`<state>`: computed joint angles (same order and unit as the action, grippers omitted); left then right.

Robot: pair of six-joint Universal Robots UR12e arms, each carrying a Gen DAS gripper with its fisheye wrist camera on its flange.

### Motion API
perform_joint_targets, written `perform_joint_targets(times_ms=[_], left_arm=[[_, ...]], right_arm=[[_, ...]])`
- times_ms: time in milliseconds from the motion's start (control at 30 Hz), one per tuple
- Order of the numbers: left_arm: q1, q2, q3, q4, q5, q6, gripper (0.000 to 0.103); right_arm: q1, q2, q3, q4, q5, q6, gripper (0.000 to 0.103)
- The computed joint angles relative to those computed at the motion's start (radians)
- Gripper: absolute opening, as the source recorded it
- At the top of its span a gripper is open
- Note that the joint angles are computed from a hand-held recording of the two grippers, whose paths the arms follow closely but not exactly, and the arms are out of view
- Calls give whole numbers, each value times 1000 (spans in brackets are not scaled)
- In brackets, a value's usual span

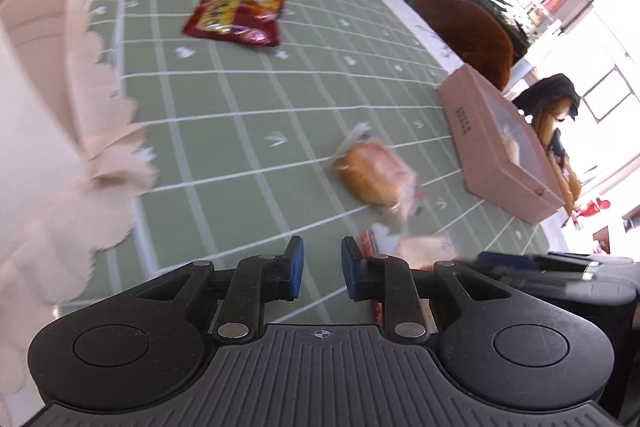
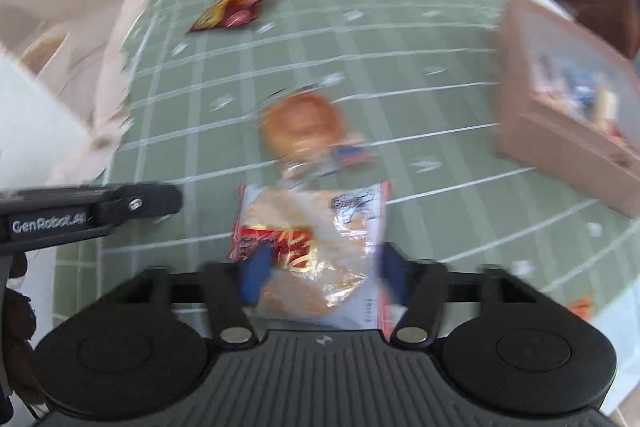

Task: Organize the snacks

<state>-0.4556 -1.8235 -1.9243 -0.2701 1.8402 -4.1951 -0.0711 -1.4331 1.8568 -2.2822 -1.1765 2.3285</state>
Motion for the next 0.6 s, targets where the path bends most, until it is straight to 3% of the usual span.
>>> perform_joint_targets(times_ms=[33,100,200,233,267,333,367,600], left_arm=[[2,-9,11,7,0,10,24],[4,-26,35,6,3,27,24],[7,-47,65,15,16,47,24],[9,-54,76,12,22,53,24],[13,-61,86,10,24,59,24],[23,-78,108,13,22,89,24],[29,-83,118,6,16,103,24],[22,-64,142,-135,37,117,24]], right_arm=[[-7,8,-8,-32,-17,34,36],[-17,32,-28,-95,-63,98,36],[-40,67,-74,-85,-97,182,37],[-51,71,-83,-67,-83,196,39],[-63,71,-89,-46,-64,200,49],[-77,65,-87,-11,-30,193,64],[-79,59,-81,0,-16,184,66],[-34,2,-16,94,13,37,67]])
